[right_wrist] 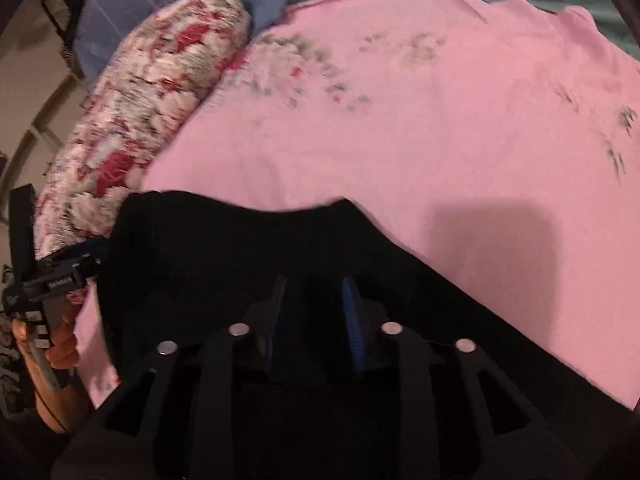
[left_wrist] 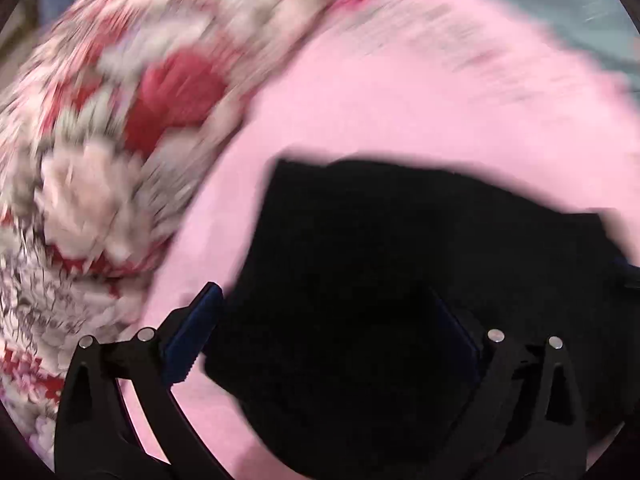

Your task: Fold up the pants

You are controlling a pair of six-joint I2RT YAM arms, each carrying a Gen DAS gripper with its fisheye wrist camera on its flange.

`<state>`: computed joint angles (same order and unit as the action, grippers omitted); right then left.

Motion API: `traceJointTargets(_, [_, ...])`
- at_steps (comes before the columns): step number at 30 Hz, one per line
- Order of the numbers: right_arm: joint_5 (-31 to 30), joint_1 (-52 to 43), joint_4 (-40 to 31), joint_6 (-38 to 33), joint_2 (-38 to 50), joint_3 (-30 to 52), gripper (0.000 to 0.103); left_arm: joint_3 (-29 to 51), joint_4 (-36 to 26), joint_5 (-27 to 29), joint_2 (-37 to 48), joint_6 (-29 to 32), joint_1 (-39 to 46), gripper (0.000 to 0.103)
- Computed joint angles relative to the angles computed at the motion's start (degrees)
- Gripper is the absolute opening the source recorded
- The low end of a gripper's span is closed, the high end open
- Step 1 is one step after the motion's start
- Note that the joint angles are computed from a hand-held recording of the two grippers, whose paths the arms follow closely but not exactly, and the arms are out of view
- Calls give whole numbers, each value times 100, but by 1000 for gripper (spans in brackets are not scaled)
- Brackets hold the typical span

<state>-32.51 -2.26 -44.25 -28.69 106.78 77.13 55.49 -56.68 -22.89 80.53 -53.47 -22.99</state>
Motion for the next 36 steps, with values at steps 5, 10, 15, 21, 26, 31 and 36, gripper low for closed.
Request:
traceJointTargets(5, [507,-1887,-354,501,54,445,30,-247,-75,160,-669,-647,-148,99])
traceJointTargets(10, [-262,-3912,-2569,-1407,802,1562,34,400,-331,-590,-426,-438,-1339,101])
traceJointTargets(15, [-618,-5252,-2691,-746,1818,2788,22,495,-693,-717,144,-633,-1268,101])
traceJointTargets(21, [-671,-5561,-2026,-1256,337,1425,41,696,-1363,-1097,-431,-1238,-1476,101])
traceJointTargets(26, [-1152,-6011,-1966,-1620,-391,879,49,1147,-1523,-1891,-517,-1505,-2287,101])
traceJointTargets(31, [-1034,-6279,-1840,-728,60,1289,49,837,-136,-765,-395,-464,-2099,101])
traceJointTargets(36, [-776,-6503,-1665,-463,469,1581,49,463,516,402,177,30,-1597,101])
